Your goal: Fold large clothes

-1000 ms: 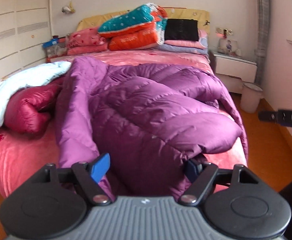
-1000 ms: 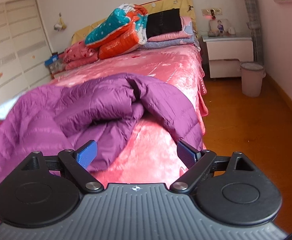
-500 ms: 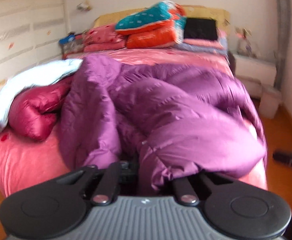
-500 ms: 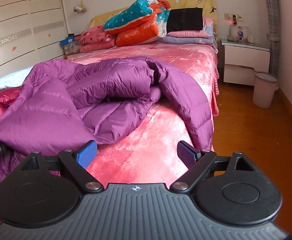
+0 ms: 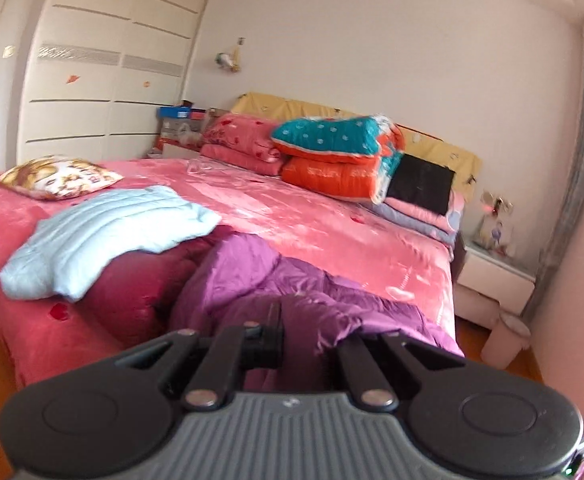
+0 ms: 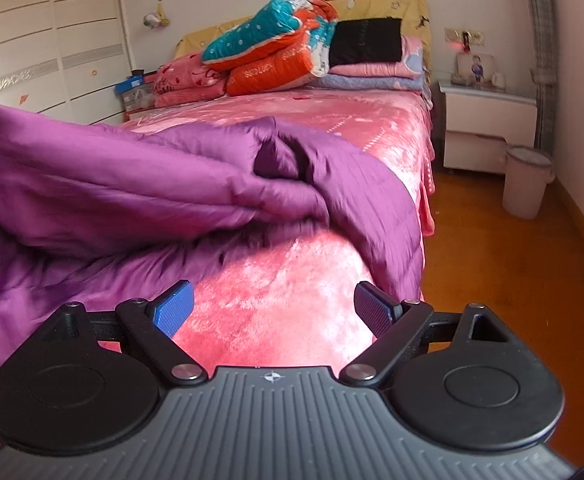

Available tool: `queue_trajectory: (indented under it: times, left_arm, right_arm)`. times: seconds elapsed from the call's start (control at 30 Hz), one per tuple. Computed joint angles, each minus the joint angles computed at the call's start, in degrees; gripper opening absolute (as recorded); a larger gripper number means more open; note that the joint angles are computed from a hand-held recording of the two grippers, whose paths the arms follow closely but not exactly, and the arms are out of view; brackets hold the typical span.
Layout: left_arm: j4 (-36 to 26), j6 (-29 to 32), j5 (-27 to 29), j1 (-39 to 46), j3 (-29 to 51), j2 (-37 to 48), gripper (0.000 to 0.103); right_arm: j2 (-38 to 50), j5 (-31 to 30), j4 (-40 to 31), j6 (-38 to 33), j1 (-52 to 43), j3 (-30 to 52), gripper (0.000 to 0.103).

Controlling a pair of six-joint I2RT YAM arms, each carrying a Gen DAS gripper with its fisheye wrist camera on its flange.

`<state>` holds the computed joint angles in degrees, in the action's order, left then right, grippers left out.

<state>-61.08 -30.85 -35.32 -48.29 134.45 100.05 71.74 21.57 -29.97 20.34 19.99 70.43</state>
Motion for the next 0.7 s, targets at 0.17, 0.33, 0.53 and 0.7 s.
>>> queue_trajectory:
  times: [0.17,0.33,0.53,0.7]
  left_arm:
    - [-0.1,-1.7,-2.2,0.8,-6.1,-2.4,0.002]
    - [-2.1,-1.3,-3.4,1.3,-5.8,-1.4,0.002]
    - [-3.3,-1.5,-3.5,0.4,-8.1,-1.2,0.002]
    - [-4.3,-2.9,-2.8,-0.8,-9.7,0.2,0.005]
  right_arm:
    - [1.9,-1.8,2.5,-3.8,-1.4,0.2,0.103]
    - [5.7,0.2,2.6,-6.0,-3.0,2.5,0.103]
    - [9.0,2.9,6.6,-6.0,-5.1,2.6,0.103]
    - [13.3,2.1,10.5,-11.5,-6.1,3.7,0.103]
